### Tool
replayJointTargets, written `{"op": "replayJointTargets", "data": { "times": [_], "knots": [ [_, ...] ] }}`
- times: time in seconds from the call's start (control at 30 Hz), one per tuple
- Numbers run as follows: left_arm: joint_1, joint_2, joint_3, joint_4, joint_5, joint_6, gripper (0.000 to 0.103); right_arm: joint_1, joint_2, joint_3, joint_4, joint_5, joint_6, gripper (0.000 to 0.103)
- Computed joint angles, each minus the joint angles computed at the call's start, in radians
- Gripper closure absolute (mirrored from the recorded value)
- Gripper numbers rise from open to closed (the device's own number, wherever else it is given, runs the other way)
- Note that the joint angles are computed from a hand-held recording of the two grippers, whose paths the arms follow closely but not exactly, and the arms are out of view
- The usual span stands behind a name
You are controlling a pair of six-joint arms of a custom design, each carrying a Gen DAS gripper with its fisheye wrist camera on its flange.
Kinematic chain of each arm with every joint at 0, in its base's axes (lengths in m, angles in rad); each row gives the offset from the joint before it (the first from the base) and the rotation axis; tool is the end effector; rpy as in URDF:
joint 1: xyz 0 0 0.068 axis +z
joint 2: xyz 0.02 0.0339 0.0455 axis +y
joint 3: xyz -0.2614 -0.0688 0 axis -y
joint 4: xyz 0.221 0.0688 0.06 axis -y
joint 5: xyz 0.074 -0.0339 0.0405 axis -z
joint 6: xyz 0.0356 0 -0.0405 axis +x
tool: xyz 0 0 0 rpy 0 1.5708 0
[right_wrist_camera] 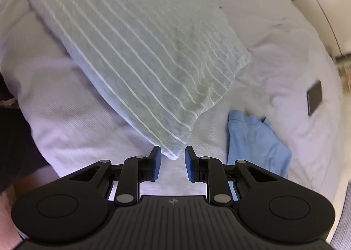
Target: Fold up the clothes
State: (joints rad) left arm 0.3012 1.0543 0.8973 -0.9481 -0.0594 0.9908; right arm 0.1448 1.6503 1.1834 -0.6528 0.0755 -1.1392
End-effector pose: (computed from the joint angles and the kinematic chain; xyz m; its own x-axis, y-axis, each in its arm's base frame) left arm 0.1596 0.0518 0.2676 -0.7366 0.6455 -0.2017 0.5375 0.7398 0.4047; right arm 0.3100 0.0425 0.2296 -0.2714 -0.9549 -0.1207 -0.8555 0.2968 -0.4244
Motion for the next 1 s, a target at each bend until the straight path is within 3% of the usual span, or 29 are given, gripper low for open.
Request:
{"op": "replayJointTargets", "data": {
  "times": [0.13,0.27,0.4,0.53,0.73,0.83,1.0],
  "knots": [
    [0.29,0.051,0.012,0.081,0.232,0.334,0.079,0.122,-0.109,-0.037,-0.068,0.078,0.23,0.08],
    [0.508,0.205,0.109,0.087,0.442,0.652,0.077,0.356,-0.107,-0.003,-0.12,0.225,0.572,0.08],
    [0.594,0.341,0.216,0.077,0.555,0.868,0.071,0.627,-0.095,0.123,-0.321,0.349,0.979,0.077],
    [0.592,0.415,0.25,0.092,0.596,0.986,0.066,0.808,0.006,0.281,-0.446,0.371,1.255,0.071],
    [0.549,0.487,0.243,0.156,0.599,1.111,0.058,0.954,0.128,0.466,-0.513,0.335,1.457,0.066],
    [0.523,0.516,0.211,0.217,0.594,1.207,0.054,1.001,0.173,0.488,-0.468,0.296,1.485,0.058],
    [0.469,0.616,0.195,0.35,0.633,1.348,0.052,1.057,0.235,0.499,-0.407,0.24,1.561,0.056]
  ]
}}
